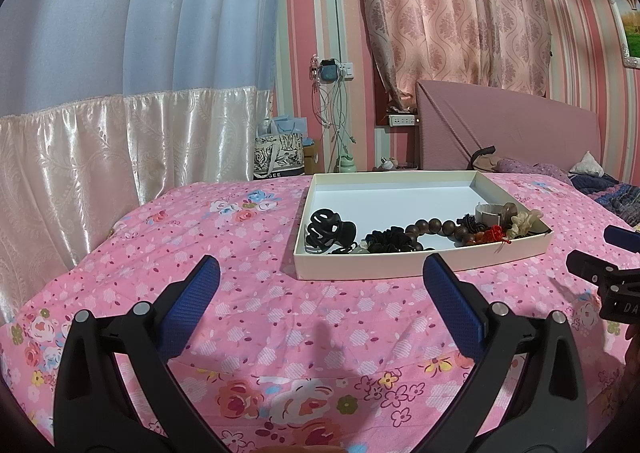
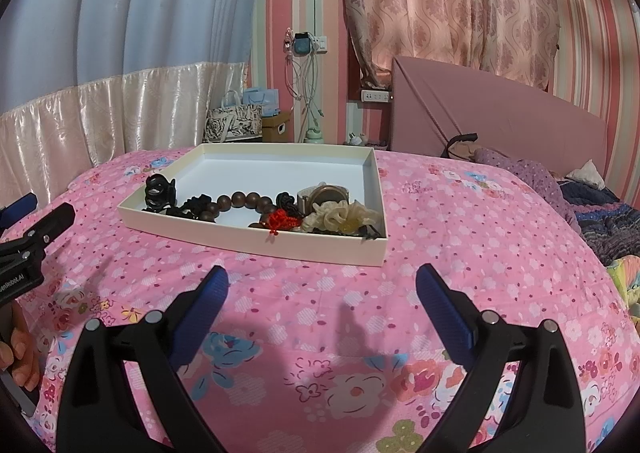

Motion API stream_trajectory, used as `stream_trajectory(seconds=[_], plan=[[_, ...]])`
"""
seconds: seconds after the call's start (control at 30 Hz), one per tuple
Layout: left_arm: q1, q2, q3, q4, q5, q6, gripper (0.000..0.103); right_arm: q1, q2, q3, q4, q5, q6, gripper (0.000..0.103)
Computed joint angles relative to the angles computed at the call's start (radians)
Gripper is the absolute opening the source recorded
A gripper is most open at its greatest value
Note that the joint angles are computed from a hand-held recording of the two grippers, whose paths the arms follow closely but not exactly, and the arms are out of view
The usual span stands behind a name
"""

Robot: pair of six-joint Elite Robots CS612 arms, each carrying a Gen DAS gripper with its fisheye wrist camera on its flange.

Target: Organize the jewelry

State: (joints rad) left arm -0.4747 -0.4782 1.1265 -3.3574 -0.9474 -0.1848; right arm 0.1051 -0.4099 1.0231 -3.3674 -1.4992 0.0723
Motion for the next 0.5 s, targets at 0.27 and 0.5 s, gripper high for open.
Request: stream_trajectory(seconds=[0.27,0.5], plan=[[0.0,-0.001,0.003,-0.003,0.001,0.004,0.1,-0.002,0.0,0.0,-0.001,0.006,0.014,0.095],[-0.001,-0.002,0.004,-0.002,0.001,0.001,0.1,0.002,0.0,-0.002,0.001,-0.002,-0.003,0.095]])
